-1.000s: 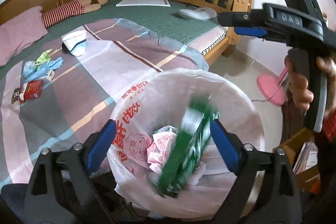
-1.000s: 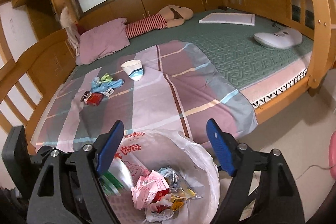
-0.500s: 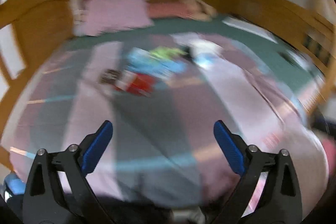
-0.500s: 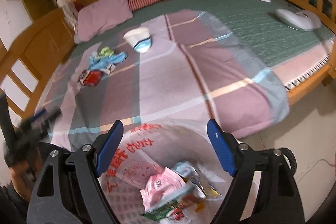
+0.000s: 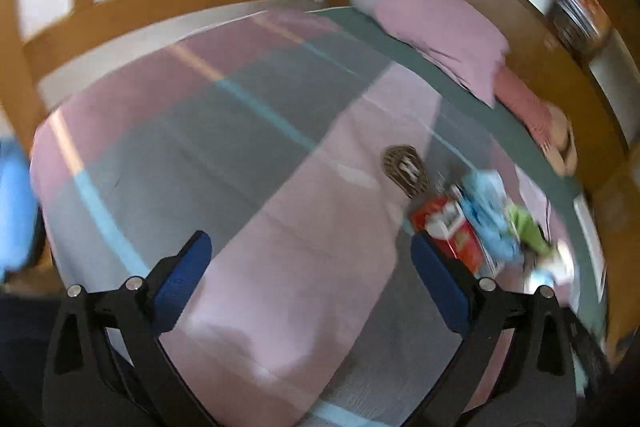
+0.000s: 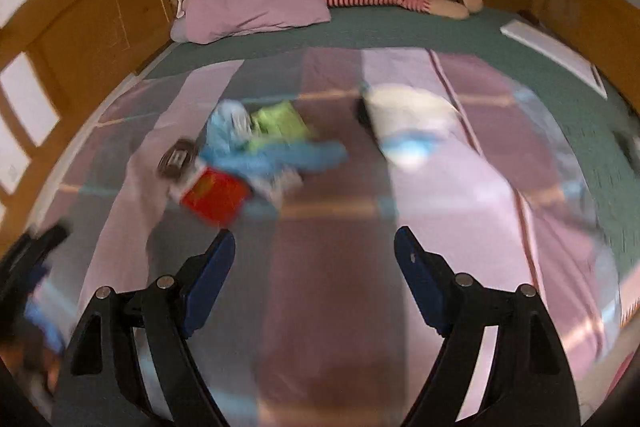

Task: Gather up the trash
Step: 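Reach the right tool to the blue face mask and green cloth and grasp them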

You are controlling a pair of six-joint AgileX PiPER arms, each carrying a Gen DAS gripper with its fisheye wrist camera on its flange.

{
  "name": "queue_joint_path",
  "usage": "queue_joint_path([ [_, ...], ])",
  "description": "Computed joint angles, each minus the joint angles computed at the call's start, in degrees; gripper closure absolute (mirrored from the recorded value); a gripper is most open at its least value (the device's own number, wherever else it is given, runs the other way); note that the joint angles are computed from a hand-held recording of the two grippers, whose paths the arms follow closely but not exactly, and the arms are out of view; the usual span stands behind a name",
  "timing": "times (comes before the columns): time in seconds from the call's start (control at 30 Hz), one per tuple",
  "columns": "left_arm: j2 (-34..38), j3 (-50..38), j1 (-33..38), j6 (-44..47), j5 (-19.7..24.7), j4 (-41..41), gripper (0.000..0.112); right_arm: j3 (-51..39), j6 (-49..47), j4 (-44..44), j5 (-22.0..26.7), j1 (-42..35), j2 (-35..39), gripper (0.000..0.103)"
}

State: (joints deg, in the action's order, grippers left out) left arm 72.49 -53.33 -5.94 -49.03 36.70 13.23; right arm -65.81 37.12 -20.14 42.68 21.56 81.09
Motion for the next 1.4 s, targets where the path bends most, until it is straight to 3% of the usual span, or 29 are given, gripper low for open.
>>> queue_joint_path([
  [0.13, 1.77, -0.66, 1.02, 4.33, 0.32, -6.28, 0.013, -17.67, 0.14, -4.33, 1.99, 0.93, 15.73, 0.021],
  [0.23, 2.82, -0.47, -0.94, 4.11, -0.23, -4.7, 0.013, -28.88, -1.66, -4.31, 5.39, 0.62, 25.06, 0.009],
  [0.33, 2.75, 0.04, -2.43, -0.07, -0.55, -1.16, 0.013, -40.47, -5.66, -4.22, 12.12, 0.73, 35.34, 0.009],
  [0.43, 3.65, 0.19, -1.28, 1.0, -1.0, -3.03, 0.013, -45.67, -13.57, 2.71, 15.62, -0.14, 41.52, 0.009],
  [0.5, 3.77, 0.07, -0.31, 2.14, -0.81, -4.82, 0.013, -42.68, -14.03, 2.8, 14.14, 0.13, 40.86, 0.009],
  [0.6, 3.17, 0.51, 0.32, 1.66, -0.83, -5.14, 0.013, -36.56, -16.64, 6.73, 9.92, -0.75, 37.53, 0.024],
  [0.77, 2.36, 1.05, -0.22, -0.53, -1.29, -3.29, 0.013, -31.66, -23.56, 15.37, 11.09, -3.0, 32.81, 0.041],
  [1.0, 1.55, 1.73, -0.03, -2.66, -1.31, -2.2, 0.013, -16.91, -32.88, 25.99, 11.27, -4.61, 21.86, 0.042],
  [1.23, 1.77, 1.61, -0.99, -3.97, -1.17, -0.39, 0.013, -0.91, -45.59, 44.43, 11.52, -9.77, 9.52, 0.048],
  [1.4, 1.94, 1.55, -1.15, -4.28, -1.08, -0.12, 0.013, 4.58, -48.36, 51.19, 9.59, -11.3, 3.94, 0.052],
])
